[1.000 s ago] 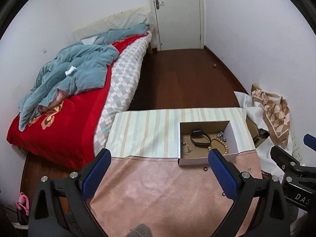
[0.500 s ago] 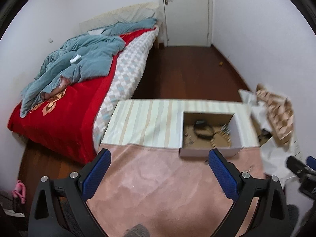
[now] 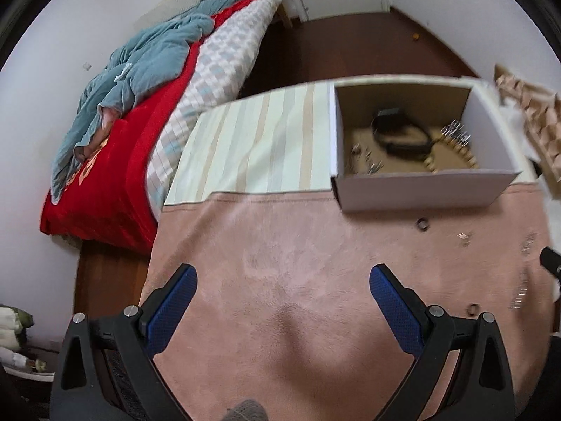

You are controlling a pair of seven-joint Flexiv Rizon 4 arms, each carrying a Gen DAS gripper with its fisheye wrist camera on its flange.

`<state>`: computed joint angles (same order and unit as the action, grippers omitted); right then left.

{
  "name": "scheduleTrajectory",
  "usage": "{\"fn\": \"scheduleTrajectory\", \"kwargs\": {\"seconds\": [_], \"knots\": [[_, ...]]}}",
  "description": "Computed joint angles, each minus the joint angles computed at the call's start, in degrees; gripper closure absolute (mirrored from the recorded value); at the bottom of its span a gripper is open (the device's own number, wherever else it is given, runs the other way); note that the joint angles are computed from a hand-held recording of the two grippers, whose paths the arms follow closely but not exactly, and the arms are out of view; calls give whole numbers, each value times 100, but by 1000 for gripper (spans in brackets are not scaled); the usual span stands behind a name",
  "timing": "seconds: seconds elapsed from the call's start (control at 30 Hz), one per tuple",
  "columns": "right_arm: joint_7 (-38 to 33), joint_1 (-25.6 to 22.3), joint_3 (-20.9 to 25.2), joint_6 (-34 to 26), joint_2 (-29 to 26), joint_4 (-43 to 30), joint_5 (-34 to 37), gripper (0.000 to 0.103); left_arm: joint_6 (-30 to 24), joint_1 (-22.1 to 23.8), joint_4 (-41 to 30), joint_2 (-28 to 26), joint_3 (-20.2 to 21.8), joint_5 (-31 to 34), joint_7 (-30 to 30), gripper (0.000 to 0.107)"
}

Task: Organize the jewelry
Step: 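Grasp the silver coin-link bracelet with the right tool while the left tool grasps a black ring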

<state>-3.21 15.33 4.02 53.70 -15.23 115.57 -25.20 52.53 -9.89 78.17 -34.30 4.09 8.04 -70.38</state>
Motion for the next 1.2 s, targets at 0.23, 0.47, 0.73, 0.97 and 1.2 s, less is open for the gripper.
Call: {"fn": "scheduleTrajectory", "kwargs": {"seconds": [0.23,0.47,0.73,0.97,1.2], "knots": [[-654,68,-106,-655,-648,-720,60,53,-207,-130,-287,-298,122,264,-140,6],[-851,65,-69,-815,-655,-827,198,98,-94,6,137,-86,-201,-2,396,6],[-268,-13,51,18,66,145,496,99,-312,62,983,383,-633,-702,1447,6],[198,-39,182,98,498,597,421,99,-890,-70,1063,379,-696,-1006,1658,7],[247,-86,240,73,580,696,444,99,-904,-125,1107,378,-784,-1170,1913,52]]}}
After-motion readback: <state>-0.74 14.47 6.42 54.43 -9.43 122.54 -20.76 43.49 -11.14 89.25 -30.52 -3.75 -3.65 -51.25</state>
